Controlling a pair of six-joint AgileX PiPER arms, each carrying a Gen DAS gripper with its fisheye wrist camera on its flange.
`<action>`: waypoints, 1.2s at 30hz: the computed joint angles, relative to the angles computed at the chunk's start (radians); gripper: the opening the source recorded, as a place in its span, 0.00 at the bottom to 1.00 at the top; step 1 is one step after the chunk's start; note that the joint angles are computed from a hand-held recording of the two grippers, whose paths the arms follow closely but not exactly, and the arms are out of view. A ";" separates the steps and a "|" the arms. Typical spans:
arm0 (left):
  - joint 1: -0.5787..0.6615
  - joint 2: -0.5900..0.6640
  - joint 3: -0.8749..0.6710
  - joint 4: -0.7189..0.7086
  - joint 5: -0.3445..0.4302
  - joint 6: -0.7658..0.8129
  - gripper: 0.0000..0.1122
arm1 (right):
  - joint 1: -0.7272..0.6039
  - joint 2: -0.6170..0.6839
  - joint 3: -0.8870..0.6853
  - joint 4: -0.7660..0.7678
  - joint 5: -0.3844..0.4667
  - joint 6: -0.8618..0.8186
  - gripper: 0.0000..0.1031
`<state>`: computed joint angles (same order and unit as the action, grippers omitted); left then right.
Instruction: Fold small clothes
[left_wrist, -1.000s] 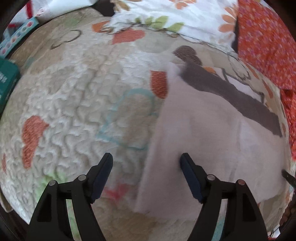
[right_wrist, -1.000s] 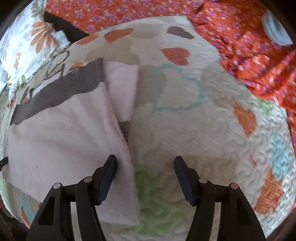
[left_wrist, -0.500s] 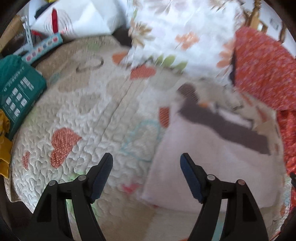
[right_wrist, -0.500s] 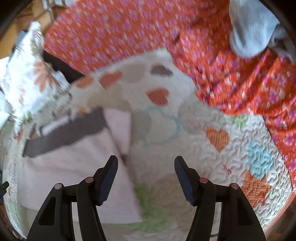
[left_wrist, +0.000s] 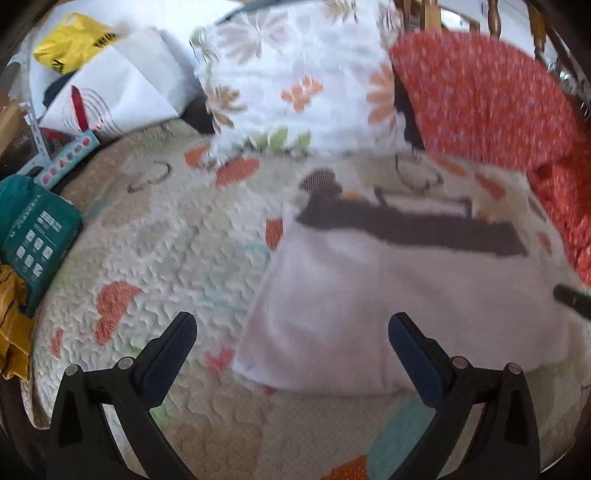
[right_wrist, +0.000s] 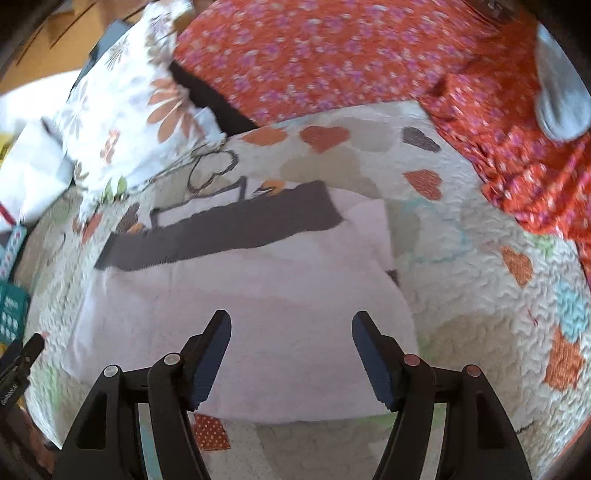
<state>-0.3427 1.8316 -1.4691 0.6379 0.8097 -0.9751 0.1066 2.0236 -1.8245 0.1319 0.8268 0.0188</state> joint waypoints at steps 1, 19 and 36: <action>0.003 0.010 0.001 -0.010 -0.002 0.004 0.92 | 0.008 0.007 -0.005 -0.004 -0.002 -0.002 0.70; 0.014 0.090 -0.055 -0.063 0.050 0.070 0.92 | 0.046 0.106 -0.077 -0.006 0.027 -0.032 0.70; 0.012 0.087 -0.040 -0.044 0.057 0.056 0.92 | 0.055 0.093 -0.043 -0.017 0.010 -0.055 0.70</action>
